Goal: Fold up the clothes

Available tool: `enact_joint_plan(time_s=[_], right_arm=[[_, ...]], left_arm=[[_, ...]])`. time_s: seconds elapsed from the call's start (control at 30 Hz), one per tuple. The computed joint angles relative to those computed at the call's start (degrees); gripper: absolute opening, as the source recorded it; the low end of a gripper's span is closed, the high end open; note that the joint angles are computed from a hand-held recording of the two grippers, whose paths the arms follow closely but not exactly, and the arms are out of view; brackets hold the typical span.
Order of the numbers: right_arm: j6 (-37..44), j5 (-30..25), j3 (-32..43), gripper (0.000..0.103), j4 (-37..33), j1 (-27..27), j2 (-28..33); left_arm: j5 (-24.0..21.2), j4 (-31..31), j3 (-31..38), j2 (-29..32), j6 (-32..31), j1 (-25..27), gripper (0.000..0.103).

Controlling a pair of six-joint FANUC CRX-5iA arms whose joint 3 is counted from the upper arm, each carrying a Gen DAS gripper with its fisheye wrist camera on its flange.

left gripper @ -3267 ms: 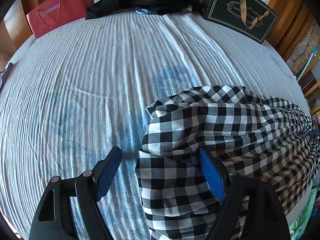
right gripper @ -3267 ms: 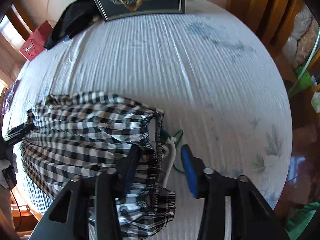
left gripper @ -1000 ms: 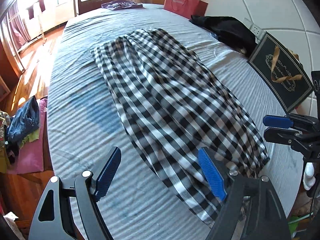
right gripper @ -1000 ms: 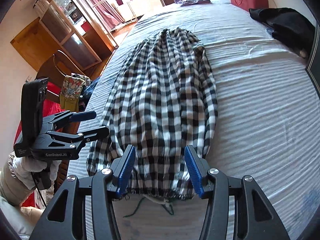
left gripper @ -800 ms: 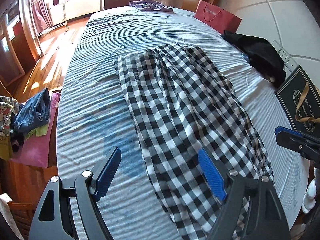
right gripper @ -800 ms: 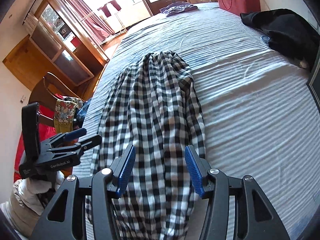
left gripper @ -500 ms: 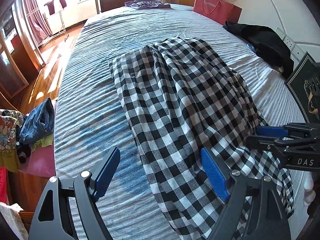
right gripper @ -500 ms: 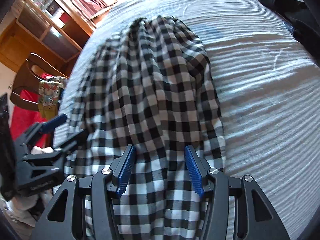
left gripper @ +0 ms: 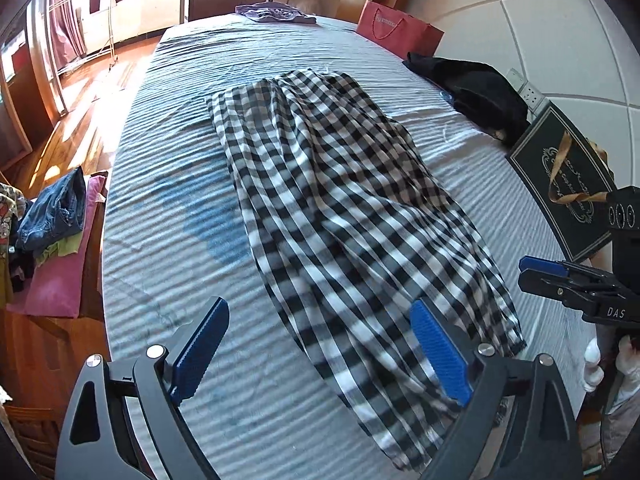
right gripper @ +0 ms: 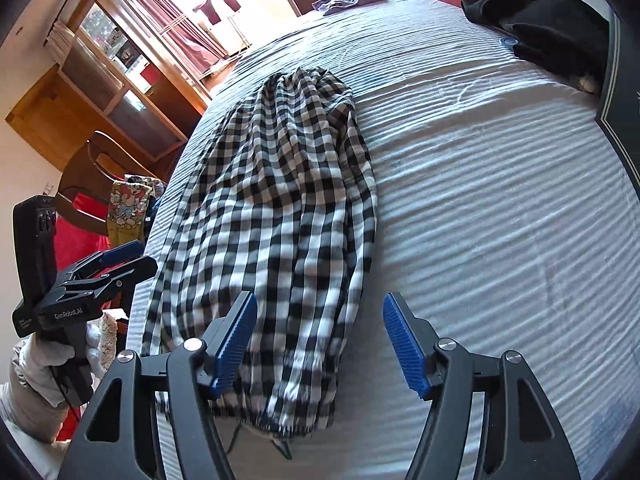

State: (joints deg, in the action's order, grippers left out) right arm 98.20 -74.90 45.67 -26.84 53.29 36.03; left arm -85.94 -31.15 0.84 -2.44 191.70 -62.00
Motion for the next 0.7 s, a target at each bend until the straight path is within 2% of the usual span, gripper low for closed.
enact_joint_plan(time_s=[0.1, 0.23, 0.43, 0.7], right_arm=[[3.6, 1.4, -7.8, 0.072, -1.4, -0.5, -5.2], [9.2, 2.9, -14.7, 0.074, -3.1, -0.7, -9.4], [10.1, 5.3, -16.5, 0.074, -2.1, 0.4, -9.6], [9.3, 7.7, -15.9, 0.074, 0.6, 2.7, -7.4]], left_arm=[[0.4, 0.7, 3.1, 3.4, 1.7, -3.2, 0.095], [0.4, 1.0, 6.1, 7.0, 2.3, -5.4, 0.095], [1.1, 4.4, 5.2, 9.7, 2.7, -2.9, 0.095], [-2.3, 4.7, 8.4, 12.7, -1.2, -1.1, 0.098]])
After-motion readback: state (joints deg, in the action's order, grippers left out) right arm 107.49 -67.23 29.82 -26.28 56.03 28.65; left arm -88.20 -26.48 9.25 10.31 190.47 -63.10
